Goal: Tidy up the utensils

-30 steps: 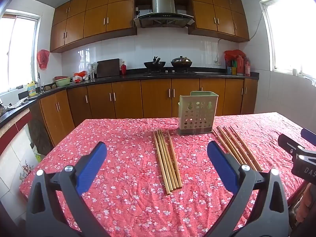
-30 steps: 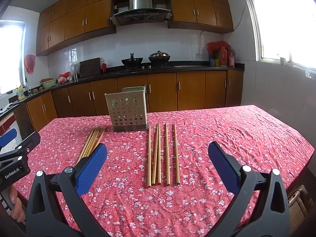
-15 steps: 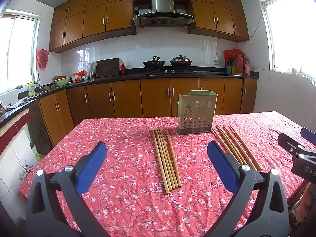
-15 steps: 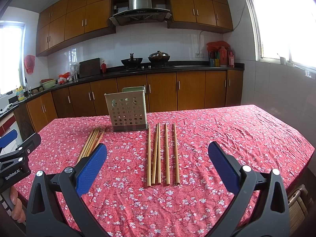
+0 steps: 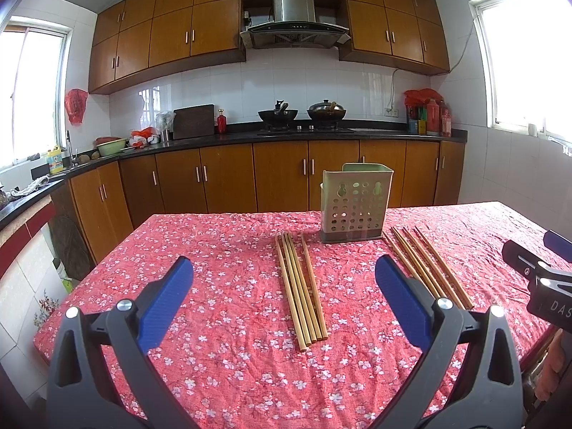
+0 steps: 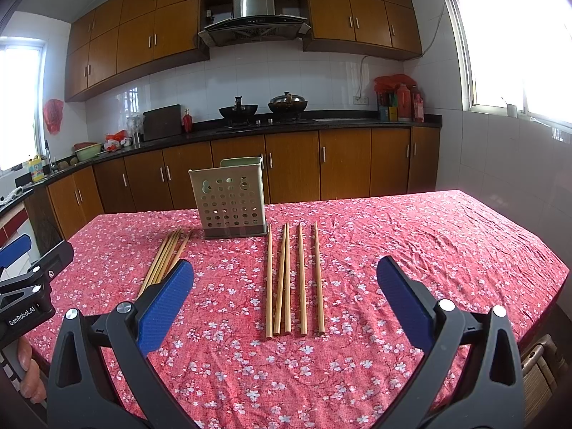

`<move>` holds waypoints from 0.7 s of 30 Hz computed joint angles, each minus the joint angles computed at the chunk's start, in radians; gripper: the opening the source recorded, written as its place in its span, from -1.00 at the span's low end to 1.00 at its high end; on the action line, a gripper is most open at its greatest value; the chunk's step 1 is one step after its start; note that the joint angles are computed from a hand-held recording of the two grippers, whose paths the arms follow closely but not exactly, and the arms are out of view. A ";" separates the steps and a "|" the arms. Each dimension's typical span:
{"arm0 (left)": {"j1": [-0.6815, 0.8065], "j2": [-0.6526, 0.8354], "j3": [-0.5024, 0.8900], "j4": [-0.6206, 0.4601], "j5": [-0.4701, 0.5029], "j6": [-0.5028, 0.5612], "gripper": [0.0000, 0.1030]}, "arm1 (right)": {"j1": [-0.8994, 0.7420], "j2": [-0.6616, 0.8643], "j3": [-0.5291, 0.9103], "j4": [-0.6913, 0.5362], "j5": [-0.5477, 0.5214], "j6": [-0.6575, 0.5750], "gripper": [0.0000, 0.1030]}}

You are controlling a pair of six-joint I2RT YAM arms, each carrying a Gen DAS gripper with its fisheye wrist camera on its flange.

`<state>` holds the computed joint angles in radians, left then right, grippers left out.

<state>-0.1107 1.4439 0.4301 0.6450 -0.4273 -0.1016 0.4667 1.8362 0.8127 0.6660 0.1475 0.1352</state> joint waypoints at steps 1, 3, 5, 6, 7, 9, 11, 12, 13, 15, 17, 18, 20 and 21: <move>-0.001 0.001 -0.001 0.001 -0.001 -0.001 0.93 | 0.000 0.000 0.000 -0.001 0.000 0.000 0.97; -0.005 0.008 0.000 0.006 -0.005 -0.003 0.93 | 0.000 0.000 0.001 -0.003 0.000 0.000 0.97; -0.011 0.016 -0.001 0.015 -0.012 -0.005 0.93 | 0.002 0.001 0.002 -0.001 0.001 0.001 0.97; -0.008 0.015 0.001 0.012 -0.008 -0.004 0.93 | 0.002 0.001 0.002 -0.001 0.002 0.000 0.97; -0.007 0.014 0.001 0.011 -0.007 -0.004 0.93 | 0.003 0.001 0.002 -0.001 0.002 0.000 0.97; -0.007 0.014 0.001 0.010 -0.007 -0.004 0.93 | 0.004 0.002 0.003 -0.001 0.003 0.000 0.97; -0.007 0.013 0.001 0.009 -0.006 -0.003 0.93 | 0.004 0.003 0.004 -0.001 0.003 0.000 0.97; -0.013 0.023 0.001 0.019 -0.011 -0.005 0.93 | 0.005 0.003 0.004 -0.001 0.003 0.000 0.97; -0.020 0.033 0.004 0.025 -0.018 -0.007 0.93 | 0.005 0.003 0.004 -0.001 0.003 0.000 0.97; -0.022 0.035 0.004 0.026 -0.020 -0.008 0.93 | 0.005 0.004 0.005 -0.002 0.004 0.000 0.97; -0.020 0.034 0.004 0.024 -0.018 -0.008 0.93 | 0.005 0.004 0.005 -0.002 0.004 0.000 0.97; -0.024 0.038 0.003 0.028 -0.023 -0.010 0.93 | 0.005 0.004 0.005 -0.002 0.004 0.000 0.97; -0.024 0.036 0.004 0.025 -0.021 -0.011 0.93 | 0.006 0.004 0.006 -0.003 0.005 0.000 0.97; -0.021 0.035 0.005 0.023 -0.019 -0.010 0.93 | 0.006 0.004 0.006 -0.003 0.005 0.000 0.97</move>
<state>-0.1318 1.4786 0.4351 0.6678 -0.4462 -0.1113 0.4728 1.8403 0.8187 0.6635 0.1527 0.1350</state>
